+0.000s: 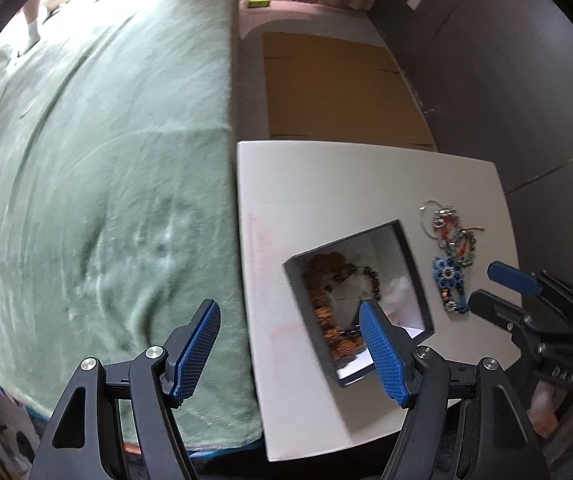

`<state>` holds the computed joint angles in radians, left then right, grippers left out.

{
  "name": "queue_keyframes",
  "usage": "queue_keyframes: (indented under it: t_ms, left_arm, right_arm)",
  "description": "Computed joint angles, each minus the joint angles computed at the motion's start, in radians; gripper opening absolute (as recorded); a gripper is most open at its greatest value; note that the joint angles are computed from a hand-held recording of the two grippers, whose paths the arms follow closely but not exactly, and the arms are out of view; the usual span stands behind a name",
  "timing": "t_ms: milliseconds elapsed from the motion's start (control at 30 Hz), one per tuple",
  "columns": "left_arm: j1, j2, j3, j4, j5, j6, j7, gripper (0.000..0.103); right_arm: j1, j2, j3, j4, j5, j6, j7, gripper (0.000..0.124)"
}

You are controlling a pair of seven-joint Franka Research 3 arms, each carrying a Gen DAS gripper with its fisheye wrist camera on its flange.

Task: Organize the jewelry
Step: 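Carry the butterfly brooch into the box and open the right gripper, then grasp the blue-green bead bracelet from the pile with the left gripper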

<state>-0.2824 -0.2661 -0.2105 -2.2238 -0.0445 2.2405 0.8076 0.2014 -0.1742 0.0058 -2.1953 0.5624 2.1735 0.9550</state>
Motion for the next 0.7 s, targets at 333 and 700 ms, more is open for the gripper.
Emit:
queue_keyframes:
  t_ms: [333, 700]
  left_arm:
    - [-0.015, 0.081, -0.017, 0.090, 0.001, 0.043, 0.034, 0.073]
    - [-0.034, 0.219, -0.045, 0.241, -0.010, 0.063, 0.053, 0.086]
  right_arm:
    - [-0.061, -0.032, -0.034, -0.047, -0.023, 0.058, 0.076, 0.067]
    - [-0.110, -0.060, -0.069, -0.098, -0.023, 0.069, 0.097, 0.101]
